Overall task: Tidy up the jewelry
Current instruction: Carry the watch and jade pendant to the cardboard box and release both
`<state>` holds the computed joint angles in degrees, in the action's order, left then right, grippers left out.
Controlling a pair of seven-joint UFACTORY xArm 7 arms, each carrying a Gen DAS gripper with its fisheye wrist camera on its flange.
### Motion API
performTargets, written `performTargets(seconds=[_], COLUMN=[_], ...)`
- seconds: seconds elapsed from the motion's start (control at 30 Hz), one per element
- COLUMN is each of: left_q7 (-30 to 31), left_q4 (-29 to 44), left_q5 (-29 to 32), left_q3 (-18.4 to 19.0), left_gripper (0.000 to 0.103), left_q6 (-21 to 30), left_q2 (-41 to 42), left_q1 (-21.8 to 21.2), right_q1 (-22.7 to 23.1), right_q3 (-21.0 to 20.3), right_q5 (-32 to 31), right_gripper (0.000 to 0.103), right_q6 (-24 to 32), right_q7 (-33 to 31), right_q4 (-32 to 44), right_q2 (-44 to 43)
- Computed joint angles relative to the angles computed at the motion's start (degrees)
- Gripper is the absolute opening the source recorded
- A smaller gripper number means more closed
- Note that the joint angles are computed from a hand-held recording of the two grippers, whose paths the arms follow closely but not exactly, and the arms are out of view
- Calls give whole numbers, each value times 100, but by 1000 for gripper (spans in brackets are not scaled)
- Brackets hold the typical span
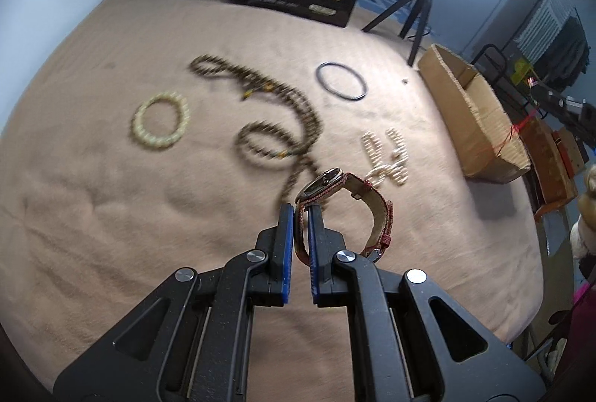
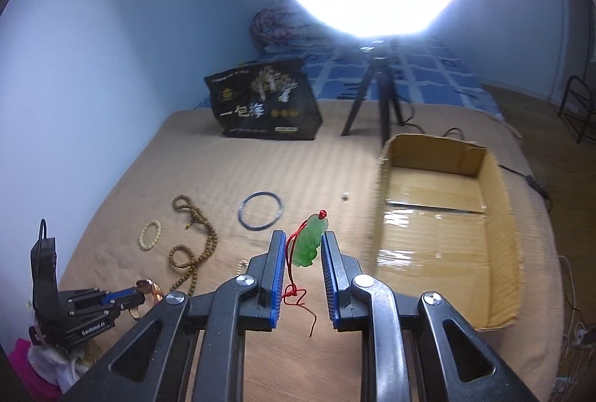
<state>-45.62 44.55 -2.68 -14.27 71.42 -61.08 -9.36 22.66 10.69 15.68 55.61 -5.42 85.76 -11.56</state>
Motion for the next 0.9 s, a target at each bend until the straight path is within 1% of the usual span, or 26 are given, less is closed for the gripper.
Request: performTargets(seconds=[0.2, 0.4, 0.67, 0.9], left_q7=[-62, -90, -192, -350], left_q4=[457, 1085, 1994, 2694], left_q5=[33, 266, 720, 1034], left_q3=[-185, -350, -459, -396], left_gripper=[5, 5, 5, 5], left_q6=[-714, -1351, -1847, -2096], left_q2=[836, 1889, 3137, 4104], left_q1=[29, -42, -192, -435], right_q1=[-206, -431, -628, -741], right_q3=[-205, -350, -450, -522], right_q5=[-69, -144, -144, -109], right_gripper=[18, 18, 18, 18], right_q6=[90, 133, 52, 17], right_q7=[-169, -296, -318, -355], right_q4=[-111, -237, -389, -449], right_q2=[-202, -313, -365, -278])
